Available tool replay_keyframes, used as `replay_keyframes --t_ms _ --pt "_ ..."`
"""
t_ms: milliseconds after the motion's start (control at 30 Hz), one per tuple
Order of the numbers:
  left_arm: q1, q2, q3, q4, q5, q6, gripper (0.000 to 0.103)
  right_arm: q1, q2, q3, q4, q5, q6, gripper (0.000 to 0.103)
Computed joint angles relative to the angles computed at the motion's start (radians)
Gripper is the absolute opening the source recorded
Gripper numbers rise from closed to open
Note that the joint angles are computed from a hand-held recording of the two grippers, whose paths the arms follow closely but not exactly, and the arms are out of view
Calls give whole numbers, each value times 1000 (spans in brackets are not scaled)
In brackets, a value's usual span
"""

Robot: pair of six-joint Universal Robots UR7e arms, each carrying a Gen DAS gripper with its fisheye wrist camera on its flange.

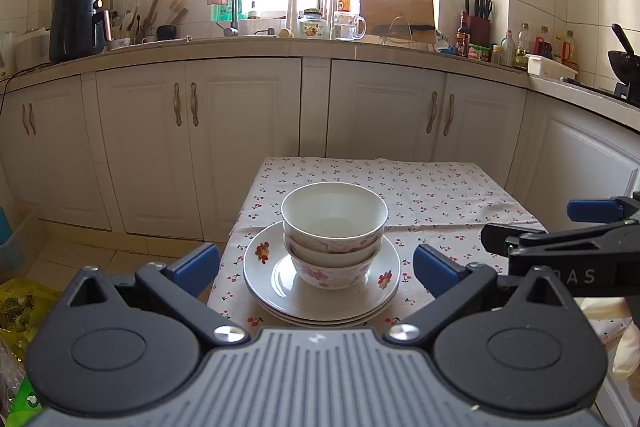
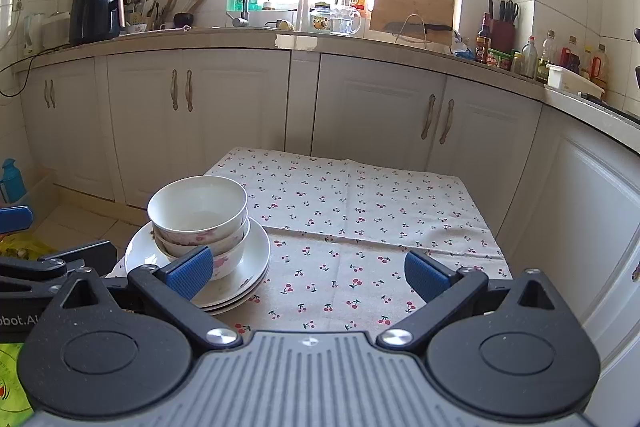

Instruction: Organize plates and bowls

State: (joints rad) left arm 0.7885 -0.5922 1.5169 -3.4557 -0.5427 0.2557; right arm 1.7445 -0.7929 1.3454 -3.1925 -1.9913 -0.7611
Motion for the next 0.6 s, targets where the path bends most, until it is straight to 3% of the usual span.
replay_keyframes --t_ms 600 --pt "-3 -2 3 6 3 -15 102 3 5 3 -26 -7 -5 103"
